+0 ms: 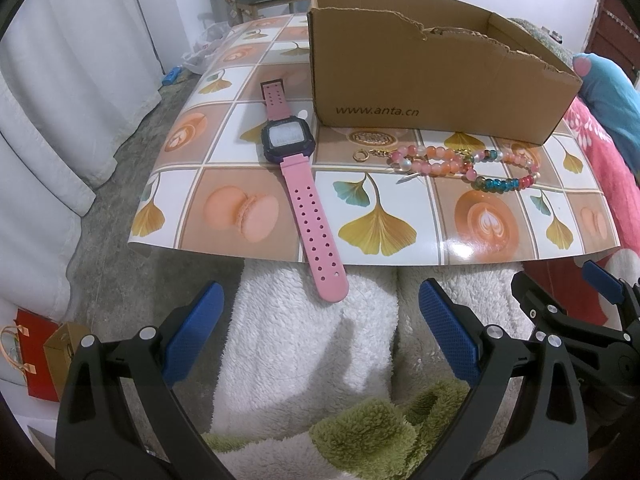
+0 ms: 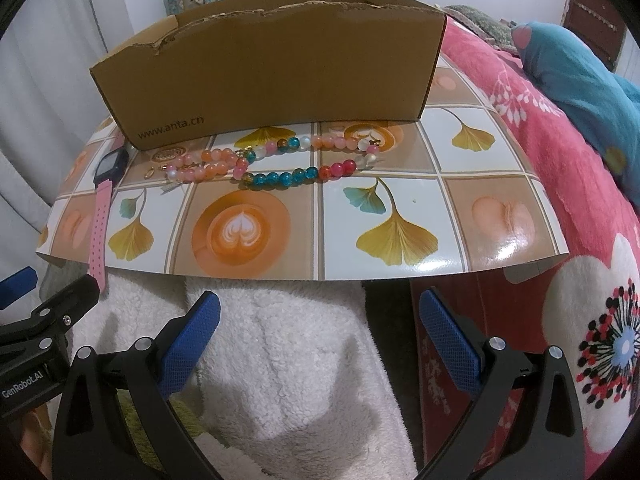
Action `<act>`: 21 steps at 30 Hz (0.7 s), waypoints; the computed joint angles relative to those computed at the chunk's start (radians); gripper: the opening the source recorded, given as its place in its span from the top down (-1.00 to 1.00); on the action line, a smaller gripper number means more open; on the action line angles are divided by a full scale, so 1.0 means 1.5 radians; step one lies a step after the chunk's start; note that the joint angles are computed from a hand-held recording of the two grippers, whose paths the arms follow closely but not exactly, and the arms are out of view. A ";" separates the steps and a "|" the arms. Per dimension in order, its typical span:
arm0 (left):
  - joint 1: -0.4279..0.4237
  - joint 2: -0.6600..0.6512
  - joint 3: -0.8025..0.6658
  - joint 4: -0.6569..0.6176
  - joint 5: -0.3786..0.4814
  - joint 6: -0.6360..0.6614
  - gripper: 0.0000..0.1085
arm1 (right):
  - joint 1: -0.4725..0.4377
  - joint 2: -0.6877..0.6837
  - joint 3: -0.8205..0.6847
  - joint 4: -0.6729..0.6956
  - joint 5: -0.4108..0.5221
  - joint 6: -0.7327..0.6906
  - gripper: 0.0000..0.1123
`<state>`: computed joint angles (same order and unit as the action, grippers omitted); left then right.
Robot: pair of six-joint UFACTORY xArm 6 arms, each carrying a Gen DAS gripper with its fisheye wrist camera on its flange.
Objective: Organize jewelry
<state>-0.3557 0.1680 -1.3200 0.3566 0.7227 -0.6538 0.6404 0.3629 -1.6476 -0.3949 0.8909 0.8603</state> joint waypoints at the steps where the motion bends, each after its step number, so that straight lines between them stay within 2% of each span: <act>1: 0.000 0.000 0.000 0.000 0.000 0.000 -0.74 | 0.001 0.001 -0.002 0.000 0.001 0.000 -0.73; 21: 0.002 -0.003 0.002 -0.002 -0.002 0.002 -0.74 | 0.006 0.007 -0.019 -0.001 0.018 -0.003 -0.73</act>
